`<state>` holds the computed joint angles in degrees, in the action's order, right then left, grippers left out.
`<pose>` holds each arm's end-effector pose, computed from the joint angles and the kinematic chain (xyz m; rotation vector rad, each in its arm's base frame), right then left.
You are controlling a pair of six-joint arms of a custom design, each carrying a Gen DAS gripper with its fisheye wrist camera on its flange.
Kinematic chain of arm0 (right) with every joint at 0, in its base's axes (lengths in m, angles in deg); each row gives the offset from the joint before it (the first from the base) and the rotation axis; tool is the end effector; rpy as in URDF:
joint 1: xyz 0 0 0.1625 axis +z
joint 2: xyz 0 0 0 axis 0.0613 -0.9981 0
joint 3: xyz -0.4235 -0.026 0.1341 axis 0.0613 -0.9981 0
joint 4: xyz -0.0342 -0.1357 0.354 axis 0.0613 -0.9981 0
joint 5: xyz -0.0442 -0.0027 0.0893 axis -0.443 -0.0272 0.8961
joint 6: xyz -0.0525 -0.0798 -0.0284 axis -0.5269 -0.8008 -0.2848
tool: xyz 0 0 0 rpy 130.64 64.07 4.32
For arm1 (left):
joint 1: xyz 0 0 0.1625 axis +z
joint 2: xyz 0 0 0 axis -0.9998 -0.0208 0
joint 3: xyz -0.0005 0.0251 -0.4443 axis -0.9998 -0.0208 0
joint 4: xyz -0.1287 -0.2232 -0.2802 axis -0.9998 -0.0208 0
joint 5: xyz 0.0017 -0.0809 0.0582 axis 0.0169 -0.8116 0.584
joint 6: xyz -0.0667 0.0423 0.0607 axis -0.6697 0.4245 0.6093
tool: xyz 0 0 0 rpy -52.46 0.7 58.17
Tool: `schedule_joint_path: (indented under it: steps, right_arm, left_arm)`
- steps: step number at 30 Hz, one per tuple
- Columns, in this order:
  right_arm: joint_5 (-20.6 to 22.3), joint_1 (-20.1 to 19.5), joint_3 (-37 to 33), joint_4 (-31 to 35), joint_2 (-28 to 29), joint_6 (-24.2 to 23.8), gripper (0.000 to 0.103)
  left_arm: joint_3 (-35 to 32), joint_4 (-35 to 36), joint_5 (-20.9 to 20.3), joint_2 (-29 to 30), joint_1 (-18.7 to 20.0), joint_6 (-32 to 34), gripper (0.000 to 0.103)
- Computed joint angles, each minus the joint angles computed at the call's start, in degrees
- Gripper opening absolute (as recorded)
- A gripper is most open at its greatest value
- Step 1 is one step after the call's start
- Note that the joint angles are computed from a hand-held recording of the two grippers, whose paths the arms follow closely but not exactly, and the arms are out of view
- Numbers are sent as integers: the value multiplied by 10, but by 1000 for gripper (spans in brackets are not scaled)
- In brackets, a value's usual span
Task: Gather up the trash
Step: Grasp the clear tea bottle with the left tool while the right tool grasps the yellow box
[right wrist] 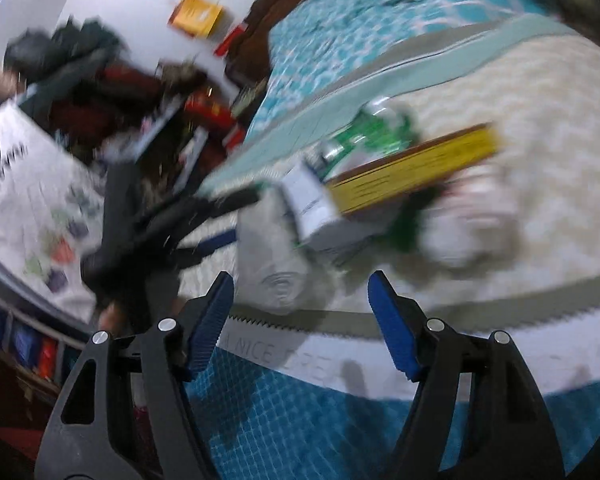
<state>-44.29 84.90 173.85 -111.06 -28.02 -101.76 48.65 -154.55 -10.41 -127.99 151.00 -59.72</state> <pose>0.1264 -0.6142 0.1248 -0.3196 2.9864 -0.7861 -0.1590 -0.6969 0.1371 0.1513 2.6772 -0.6750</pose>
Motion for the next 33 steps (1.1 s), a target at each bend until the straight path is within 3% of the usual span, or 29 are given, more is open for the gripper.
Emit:
schedule_joint_path:
  steps: [2, 5, 7, 9, 12, 16, 19, 22, 27, 31, 33]
  right_arm:
    - [-25, 20, -28, -2, 29, -10, 71]
    - [-55, 42, -68, -5, 68, -37, 72]
    - [-20, 39, -78, 35, 74, -38, 71]
    - [47, 38, -77, 107, 73, -71, 70]
    - [52, 46, -44, 98, 64, -118, 70]
    - [40, 24, 5, -6, 37, -62, 69]
    - [19, 5, 19, -97, 17, 16, 70]
    - [-20, -14, 21, -136, -6, 88, 71]
    - [-57, -39, -75, -12, -11, 172, 71]
    - [-67, -57, -178, 114, 23, 217, 71]
    - [-57, -69, -215, 173, 35, 227, 71]
  left_arm:
    - [-27, 32, -14, 14, 13, -22, 88]
    - [-16, 22, -79, 0, 37, -33, 91]
    - [5, 2, -82, -17, 41, -22, 92]
    - [25, -11, -69, -34, 41, -12, 92]
    - [46, -22, -66, -55, 45, -4, 93]
    - [69, -38, -50, -61, 38, 21, 93]
    - [82, -53, -12, -51, 23, 58, 94]
    - [88, -69, 24, -42, 16, 87, 94]
    - [91, -81, 41, -36, 20, 100, 92]
    - [95, -101, 55, -28, 19, 121, 66]
    - [97, -110, 51, -27, 20, 131, 63]
